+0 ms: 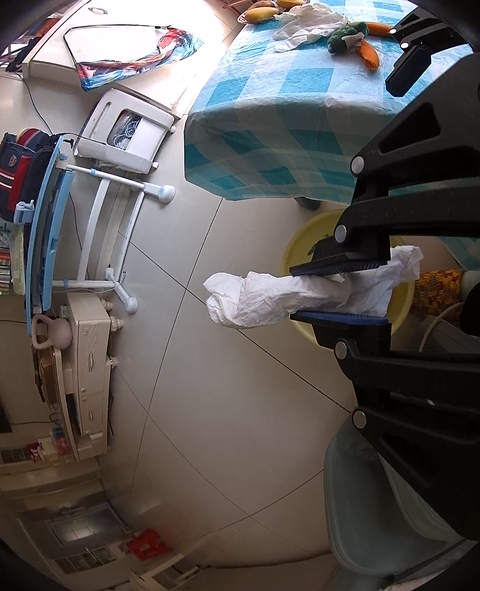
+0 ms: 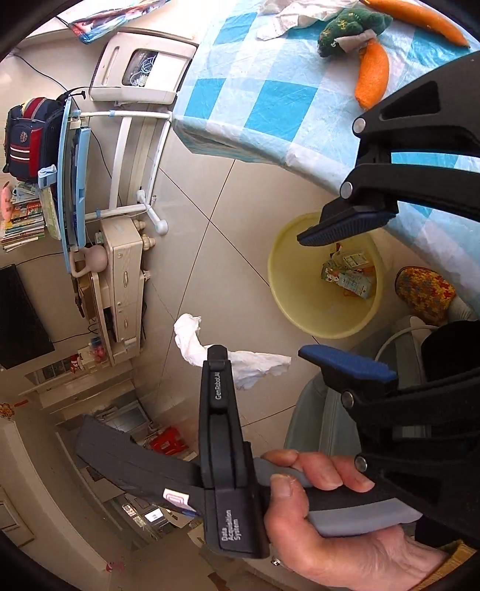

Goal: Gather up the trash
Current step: 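Move both open tools back over the table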

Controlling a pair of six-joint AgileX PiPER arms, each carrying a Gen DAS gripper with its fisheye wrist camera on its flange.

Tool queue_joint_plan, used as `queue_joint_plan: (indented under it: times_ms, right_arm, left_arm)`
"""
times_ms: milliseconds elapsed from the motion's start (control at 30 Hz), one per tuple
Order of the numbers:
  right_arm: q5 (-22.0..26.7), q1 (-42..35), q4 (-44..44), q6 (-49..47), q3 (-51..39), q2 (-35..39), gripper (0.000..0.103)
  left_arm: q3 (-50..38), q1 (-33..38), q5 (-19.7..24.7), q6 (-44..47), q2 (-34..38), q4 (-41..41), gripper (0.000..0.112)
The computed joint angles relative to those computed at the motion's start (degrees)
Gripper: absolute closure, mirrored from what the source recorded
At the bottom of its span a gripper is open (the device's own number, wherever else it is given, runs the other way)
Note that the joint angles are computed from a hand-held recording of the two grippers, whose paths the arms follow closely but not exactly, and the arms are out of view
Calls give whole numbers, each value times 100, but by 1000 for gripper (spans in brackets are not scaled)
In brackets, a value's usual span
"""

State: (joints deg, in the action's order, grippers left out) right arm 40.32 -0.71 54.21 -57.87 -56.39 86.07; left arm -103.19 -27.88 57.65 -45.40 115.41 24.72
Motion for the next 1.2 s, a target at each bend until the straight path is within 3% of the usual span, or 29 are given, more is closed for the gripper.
queue_joint_plan:
  times_ms: [33,133,333,467,633,800,967,1200]
  right_arm:
    - [83,-139,-64,-38,86,-153,47]
    - [403,-665,-242,-118,349,-651,43]
    - [1018,-2011,-624,-521,812,-1587,35]
    - [1367,-3068,-762,-951,1010,-1878,30]
    - [1547,-4411,-944,-1265,1057,-1686,27]
    - [1708,-5106,-830,-1097,936,-1391,27]
    - [1785,-5503,-694,-1295,981,-1261,24]
    - [1670,-5538,-807,-1380,1014,-1130,24]
  left_arm:
    - [-80,-55,116,-2,58,86,72]
    - [-179,-258,302,-109,111,494,60]
    - [-221,-630,449,-350,2,1051,47]
    - [-74,-893,393,-513,-211,1165,44]
    - [190,-1166,-69,-185,-491,235,44]
    - [-331,-1926,133,258,-45,-37,43]
    - [-951,-2649,486,240,427,356,43]
    - [-1090,-2936,570,-146,513,542,43]
